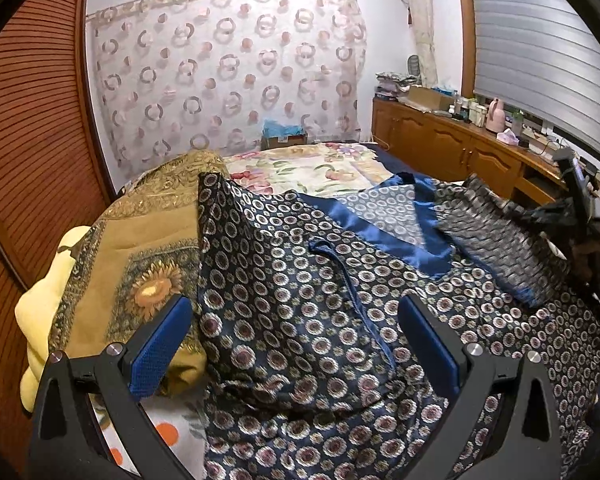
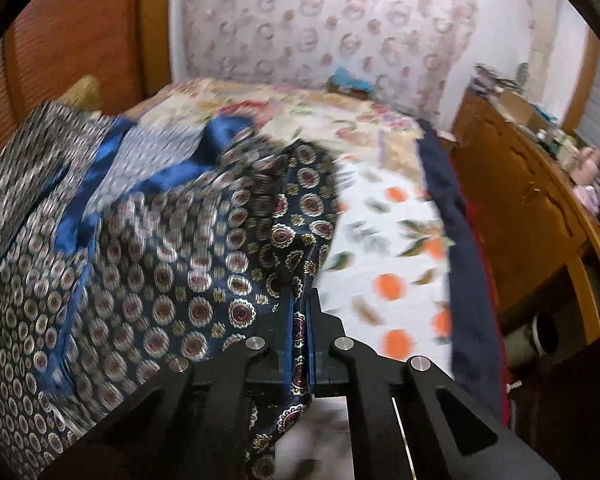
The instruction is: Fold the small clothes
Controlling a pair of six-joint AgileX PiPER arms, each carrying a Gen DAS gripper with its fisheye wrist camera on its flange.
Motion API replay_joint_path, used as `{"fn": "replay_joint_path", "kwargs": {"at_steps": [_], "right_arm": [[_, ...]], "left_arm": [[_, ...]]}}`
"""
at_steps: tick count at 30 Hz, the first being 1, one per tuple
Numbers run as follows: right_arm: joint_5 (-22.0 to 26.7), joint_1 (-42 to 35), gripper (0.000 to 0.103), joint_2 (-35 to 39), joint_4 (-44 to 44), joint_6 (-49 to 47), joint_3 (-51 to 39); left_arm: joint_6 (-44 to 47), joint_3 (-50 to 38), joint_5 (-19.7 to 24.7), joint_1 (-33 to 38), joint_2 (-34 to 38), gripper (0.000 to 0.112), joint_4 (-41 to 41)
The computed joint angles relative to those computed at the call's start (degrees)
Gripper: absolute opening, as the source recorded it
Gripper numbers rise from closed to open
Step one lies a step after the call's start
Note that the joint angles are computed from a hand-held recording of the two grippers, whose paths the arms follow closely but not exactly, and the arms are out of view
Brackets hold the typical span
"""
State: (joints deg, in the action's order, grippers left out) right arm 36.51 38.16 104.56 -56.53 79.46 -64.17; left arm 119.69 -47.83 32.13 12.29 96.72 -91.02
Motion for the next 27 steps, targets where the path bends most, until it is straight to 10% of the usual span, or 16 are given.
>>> {"fn": "replay_joint_path", "kwargs": {"at_steps": [3, 7, 19, 27], "right_arm": [[4.5, -1.1, 0.005, -1.6, -2.4, 3.0, 0.4], [5.6, -3.6, 0.046, -1.6, -2.3, 2.2, -1.1], [-11.3, -13.9, 0.052, 7.0, 5.1, -9.9, -7.0], [-14.8, -16.9, 0.052, 9.1, 7.5, -13.6, -7.7]], "left_arm": [[-1.5, -2.7, -0.6, 0.1, 1.4, 0.103, 1.3], [-6.3, -7.2, -1.7, 0.0, 3.8, 0.103, 5.1], [-30.7, -24.2, 0.3, 0.8, 12.7, 0.102, 25.9], [-42.1, -33.6, 2.3, -2.1, 17.7, 0.055, 37.1]]}}
